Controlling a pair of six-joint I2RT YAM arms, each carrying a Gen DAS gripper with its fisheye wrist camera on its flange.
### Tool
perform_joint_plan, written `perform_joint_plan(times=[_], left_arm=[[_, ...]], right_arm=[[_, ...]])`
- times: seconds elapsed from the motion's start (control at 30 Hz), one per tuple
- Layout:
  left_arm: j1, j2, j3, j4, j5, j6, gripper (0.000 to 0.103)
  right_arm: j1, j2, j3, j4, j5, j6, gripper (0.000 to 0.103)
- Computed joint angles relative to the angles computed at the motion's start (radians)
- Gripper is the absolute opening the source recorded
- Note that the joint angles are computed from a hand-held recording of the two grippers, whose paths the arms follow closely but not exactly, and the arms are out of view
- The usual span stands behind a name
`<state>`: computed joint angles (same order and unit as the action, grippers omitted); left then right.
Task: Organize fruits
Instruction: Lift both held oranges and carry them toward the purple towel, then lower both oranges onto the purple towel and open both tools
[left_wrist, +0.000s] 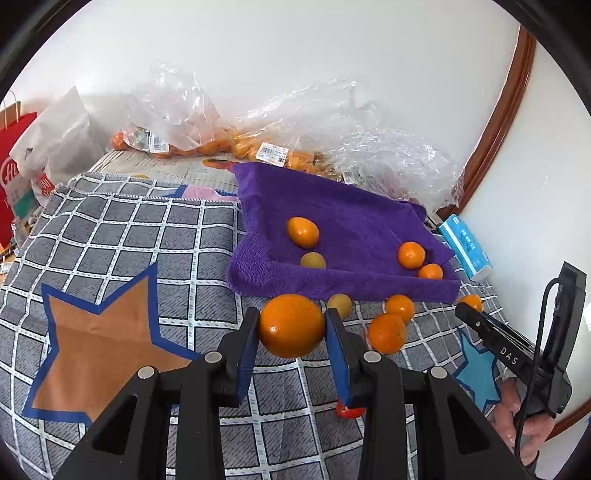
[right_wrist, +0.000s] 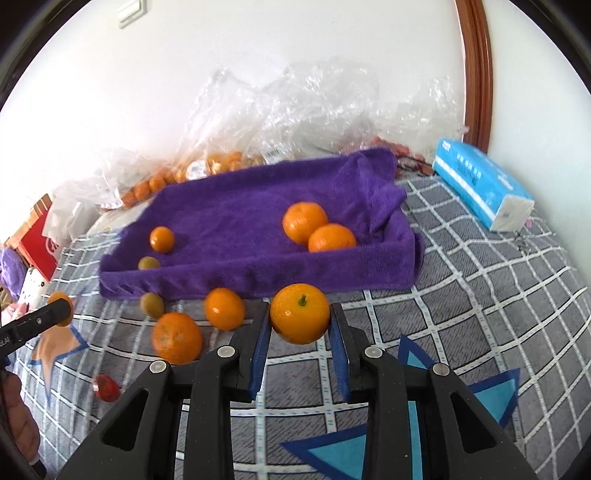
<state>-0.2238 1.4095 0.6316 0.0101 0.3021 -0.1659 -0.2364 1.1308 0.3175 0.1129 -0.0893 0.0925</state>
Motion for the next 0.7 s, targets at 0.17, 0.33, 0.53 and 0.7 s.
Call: perform_joint_plan(times=[0.17,0.33,0.53,0.7], left_arm=[[0.0,-0.025,0.028,-0.058,0.001,-0.006,0.033],[-0.002,-0.053,0.047,-0.092,-0.007,-0.005,0.033],[0.0,-0.064,0.075,-0.118,-0.014,-0.007,0.033],[0.012,-0.063,0.094,-0.136,0.006,-0.007,0.033]], right_arm=[[-0.001,-0.081,0.024,-0.094,-0.044,0.036,0.031],[0.022,-0.117,0.058,-0.158,-0.029,0.053,0.031],[0.065,-0.162,0.079,-0.188,0.031,0.06,0.031],[0.096,-0.195,0.097,-0.215,0.056,0.066,0.031]])
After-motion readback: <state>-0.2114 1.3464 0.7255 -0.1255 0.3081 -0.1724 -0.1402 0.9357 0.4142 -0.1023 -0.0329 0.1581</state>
